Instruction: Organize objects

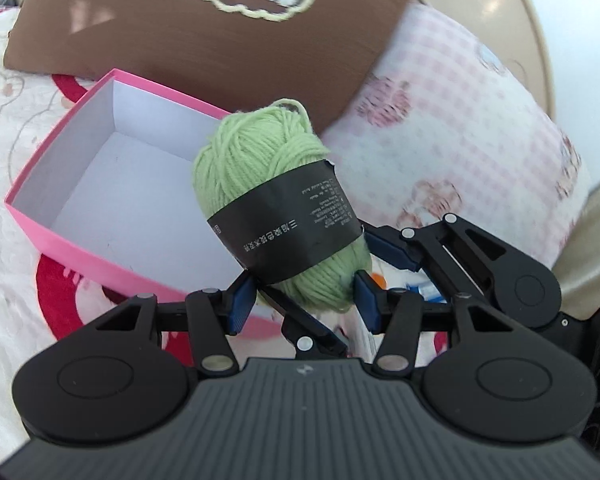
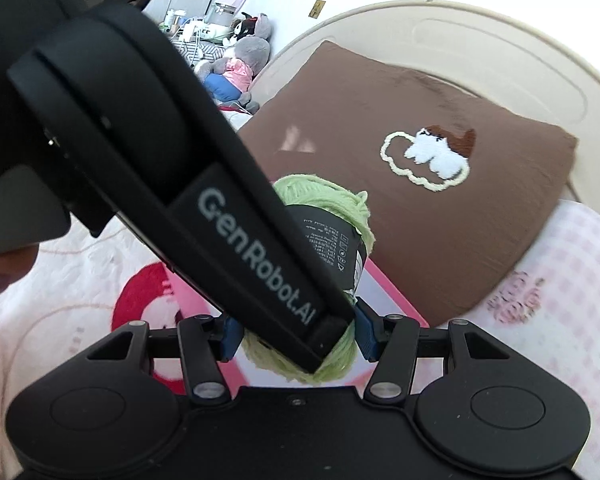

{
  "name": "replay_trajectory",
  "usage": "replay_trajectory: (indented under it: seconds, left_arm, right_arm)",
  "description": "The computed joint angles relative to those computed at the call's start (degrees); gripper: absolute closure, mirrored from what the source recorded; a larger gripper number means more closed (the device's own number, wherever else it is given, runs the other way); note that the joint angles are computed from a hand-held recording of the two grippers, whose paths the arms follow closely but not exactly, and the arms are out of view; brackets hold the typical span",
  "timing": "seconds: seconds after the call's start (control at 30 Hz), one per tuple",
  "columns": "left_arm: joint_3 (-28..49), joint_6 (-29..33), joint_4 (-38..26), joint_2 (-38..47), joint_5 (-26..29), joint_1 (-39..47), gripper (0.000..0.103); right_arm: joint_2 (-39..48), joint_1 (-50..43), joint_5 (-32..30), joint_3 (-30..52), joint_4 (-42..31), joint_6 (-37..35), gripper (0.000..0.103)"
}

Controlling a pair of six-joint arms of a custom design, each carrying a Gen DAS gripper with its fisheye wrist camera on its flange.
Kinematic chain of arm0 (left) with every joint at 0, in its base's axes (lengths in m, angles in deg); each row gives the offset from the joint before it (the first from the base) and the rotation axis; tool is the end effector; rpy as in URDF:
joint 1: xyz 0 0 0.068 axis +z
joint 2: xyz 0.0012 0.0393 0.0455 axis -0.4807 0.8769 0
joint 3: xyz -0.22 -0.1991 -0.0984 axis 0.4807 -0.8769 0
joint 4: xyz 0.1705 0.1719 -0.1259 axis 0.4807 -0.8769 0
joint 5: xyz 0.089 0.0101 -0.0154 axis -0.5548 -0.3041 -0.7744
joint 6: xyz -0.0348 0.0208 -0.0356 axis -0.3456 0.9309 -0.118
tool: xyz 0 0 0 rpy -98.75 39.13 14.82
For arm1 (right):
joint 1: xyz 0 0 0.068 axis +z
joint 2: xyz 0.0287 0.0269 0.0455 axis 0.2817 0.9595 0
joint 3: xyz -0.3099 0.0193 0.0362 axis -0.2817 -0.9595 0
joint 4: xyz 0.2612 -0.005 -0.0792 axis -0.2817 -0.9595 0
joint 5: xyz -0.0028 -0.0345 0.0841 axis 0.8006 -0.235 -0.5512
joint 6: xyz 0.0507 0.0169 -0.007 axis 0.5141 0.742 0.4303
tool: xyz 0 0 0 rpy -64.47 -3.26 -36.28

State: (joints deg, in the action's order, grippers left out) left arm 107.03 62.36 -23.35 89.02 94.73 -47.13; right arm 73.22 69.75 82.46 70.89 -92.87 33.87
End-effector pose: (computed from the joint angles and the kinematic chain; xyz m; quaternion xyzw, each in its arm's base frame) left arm 0.2374 -0.0891 0.2764 -0.0162 0.9154 -0.2620 0.3051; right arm 0.1898 0.2317 0.2578 -0.3702 0.8059 -0.0032 0.4621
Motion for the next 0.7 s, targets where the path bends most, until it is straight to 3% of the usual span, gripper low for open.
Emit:
replay_trajectory:
  seconds: [0.13,0.37,0.57,0.7]
  left_arm:
    - [3.5,3.3,1.9,6.8,3.4,4.8,0.052]
    - [1.9,0.4,9.5,13.8,7.7,9.6,0.052]
    - [1.9,0.4,12.2,20.0,14.0,14.8,0.052]
    - [2.1,0.6,13.0,22.4,13.3,15.3,0.052]
  right_arm:
    - [5.7,-4.7,-5.4,4.6,0.7,-2.2,0.044]
    - [14.1,-9.5,-12.8,10.5,0.4,-7.2,0.044]
    - [19.8,-9.5,-14.8,13.7,0.2,-9.2,0.044]
    - [23.5,-10.1,-16.8,16.2,-0.3,-9.6,0.044]
